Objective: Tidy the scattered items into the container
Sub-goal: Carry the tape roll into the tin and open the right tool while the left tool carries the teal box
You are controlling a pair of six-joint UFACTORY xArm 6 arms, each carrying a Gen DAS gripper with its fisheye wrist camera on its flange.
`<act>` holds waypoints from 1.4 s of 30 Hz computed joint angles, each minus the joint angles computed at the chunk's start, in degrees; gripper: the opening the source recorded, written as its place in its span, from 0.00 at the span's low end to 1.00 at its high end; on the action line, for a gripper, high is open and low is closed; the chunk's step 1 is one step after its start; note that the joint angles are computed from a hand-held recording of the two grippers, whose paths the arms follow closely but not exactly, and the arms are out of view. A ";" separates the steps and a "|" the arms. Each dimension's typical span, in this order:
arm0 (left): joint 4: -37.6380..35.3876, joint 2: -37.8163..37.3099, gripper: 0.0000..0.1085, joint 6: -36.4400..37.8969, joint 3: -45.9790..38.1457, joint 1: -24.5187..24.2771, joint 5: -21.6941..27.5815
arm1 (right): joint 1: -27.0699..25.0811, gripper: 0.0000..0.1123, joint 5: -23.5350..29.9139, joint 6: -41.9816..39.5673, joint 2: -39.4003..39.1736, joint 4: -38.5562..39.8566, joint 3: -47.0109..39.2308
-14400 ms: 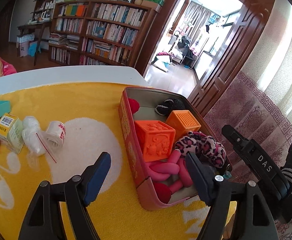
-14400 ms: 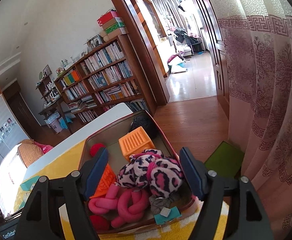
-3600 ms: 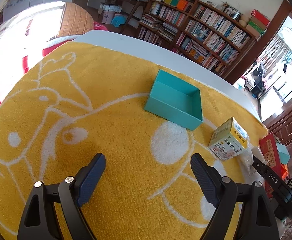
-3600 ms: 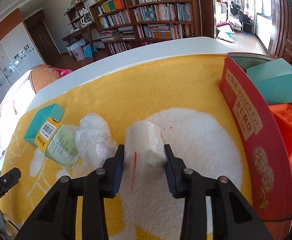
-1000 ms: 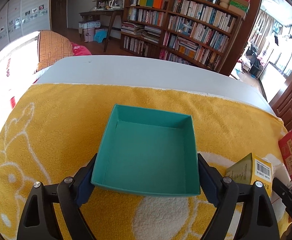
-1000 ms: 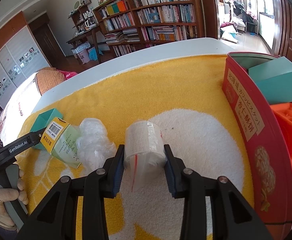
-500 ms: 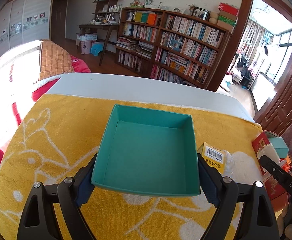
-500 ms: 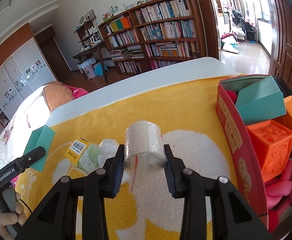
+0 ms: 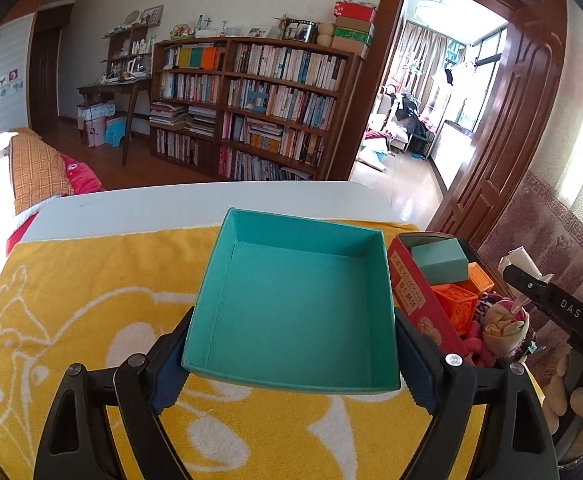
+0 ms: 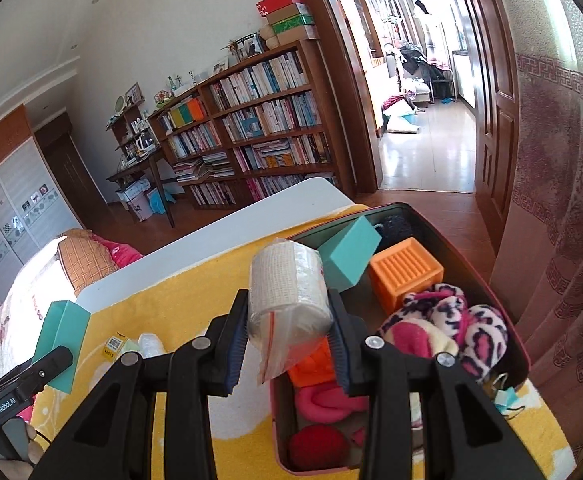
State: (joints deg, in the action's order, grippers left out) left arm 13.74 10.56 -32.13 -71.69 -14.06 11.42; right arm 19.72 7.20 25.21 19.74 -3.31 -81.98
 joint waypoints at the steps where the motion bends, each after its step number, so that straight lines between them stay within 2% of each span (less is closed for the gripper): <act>1: -1.05 0.63 0.83 1.07 -0.85 -1.34 0.09 | -0.94 0.36 -0.57 0.58 -1.18 -0.46 1.45; 6: -6.88 4.85 0.83 6.87 -6.70 -7.43 1.11 | -3.94 0.36 -2.85 -1.24 -5.23 1.15 6.84; 13: -11.69 13.14 0.83 11.29 -18.05 -13.56 5.01 | -5.09 0.36 -4.76 -11.87 -7.68 12.92 11.10; 19: -16.18 20.77 0.83 15.19 -27.82 -15.82 8.41 | -5.25 0.36 -5.69 -22.26 -8.63 24.36 12.71; 23: -25.23 26.53 0.83 25.01 -35.14 -16.53 12.52 | -5.21 0.36 -5.81 -27.84 -8.45 30.74 12.41; 25: -27.17 28.03 0.83 27.14 -36.96 -16.83 13.95 | -5.13 0.36 -5.49 -31.41 -8.12 34.52 11.75; 30: -32.81 25.35 0.84 32.15 -32.57 -16.73 10.62 | -5.39 0.36 -2.79 -40.76 -6.58 44.42 8.38; 32: -34.03 23.24 0.84 33.04 -29.81 -16.42 9.00 | -5.53 0.36 -1.67 -42.09 -5.71 45.63 6.80; 36: -33.47 20.20 0.84 32.93 -25.50 -16.04 5.89 | -5.72 0.36 0.44 -40.64 -2.73 42.43 2.45; 42: -35.22 18.65 0.84 34.19 -23.04 -15.64 5.38 | -5.24 0.36 5.62 -38.49 1.97 38.06 -3.79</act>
State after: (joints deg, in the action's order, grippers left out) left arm -21.47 29.22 2.07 -94.72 -29.70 16.80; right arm 14.48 12.82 -13.29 21.71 34.75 -85.78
